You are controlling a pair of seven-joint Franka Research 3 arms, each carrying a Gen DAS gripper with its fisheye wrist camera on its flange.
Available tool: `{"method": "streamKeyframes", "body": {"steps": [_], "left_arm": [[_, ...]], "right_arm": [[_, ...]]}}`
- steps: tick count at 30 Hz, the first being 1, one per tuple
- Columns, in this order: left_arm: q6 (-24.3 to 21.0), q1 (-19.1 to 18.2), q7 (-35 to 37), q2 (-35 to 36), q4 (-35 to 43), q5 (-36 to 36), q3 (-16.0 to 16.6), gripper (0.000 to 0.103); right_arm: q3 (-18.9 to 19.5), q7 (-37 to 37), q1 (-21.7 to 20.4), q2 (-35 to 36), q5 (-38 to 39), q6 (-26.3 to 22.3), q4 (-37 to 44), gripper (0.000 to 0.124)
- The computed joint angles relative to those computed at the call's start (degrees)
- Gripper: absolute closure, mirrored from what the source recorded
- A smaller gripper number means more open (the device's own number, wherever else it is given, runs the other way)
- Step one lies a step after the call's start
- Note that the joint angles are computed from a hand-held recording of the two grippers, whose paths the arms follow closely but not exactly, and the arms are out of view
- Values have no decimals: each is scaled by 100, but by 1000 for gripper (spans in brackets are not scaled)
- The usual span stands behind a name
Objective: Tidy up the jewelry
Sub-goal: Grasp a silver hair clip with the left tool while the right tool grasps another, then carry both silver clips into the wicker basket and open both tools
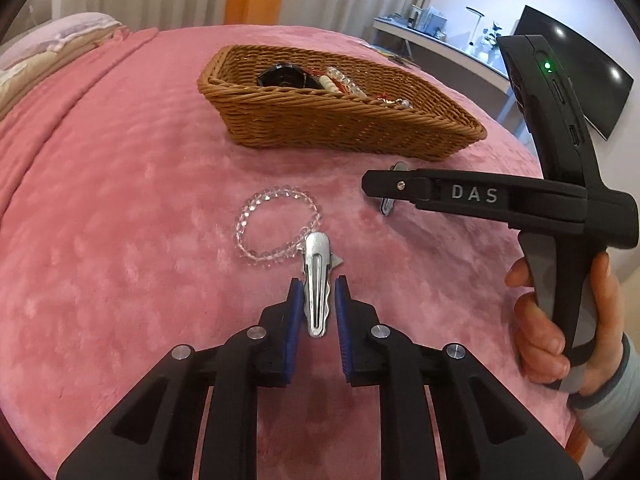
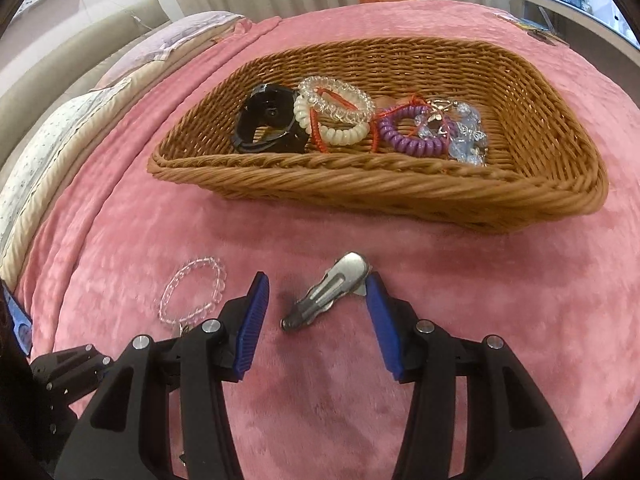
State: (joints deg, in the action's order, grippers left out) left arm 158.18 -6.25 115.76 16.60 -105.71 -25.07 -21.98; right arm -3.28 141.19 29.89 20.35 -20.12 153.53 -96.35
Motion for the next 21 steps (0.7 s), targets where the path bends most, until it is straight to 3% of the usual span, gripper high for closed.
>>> {"method": "streamKeyframes", "body": {"steps": [3, 5, 6, 8, 13, 17, 21], "left_arm": [[115, -112, -202, 16, -12, 230, 79, 88], [187, -142, -301, 11, -39, 370, 101, 88], [265, -193, -402, -4, -77, 509, 147, 91], [370, -233, -535, -24, -131, 710, 171, 91], [606, -145, -624, -113, -315, 841, 71, 91], [818, 46, -423, -220, -483, 548, -146, 91], [1074, 332, 197, -413, -710, -247, -509, 91]], "right_arm": [[-148, 192, 196, 167, -357, -320, 297, 79], [-187, 257, 275, 265, -576, -492, 462, 97], [-170, 238, 275, 276, -623, -506, 477, 98], [-154, 222, 270, 260, -714, -414, 439, 103], [-80, 89, 232, 61, -762, -40, 104, 103], [-151, 312, 340, -239, -1150, 297, -310, 103], [-71, 471, 336, -505, -1417, 392, -632, 103]]}}
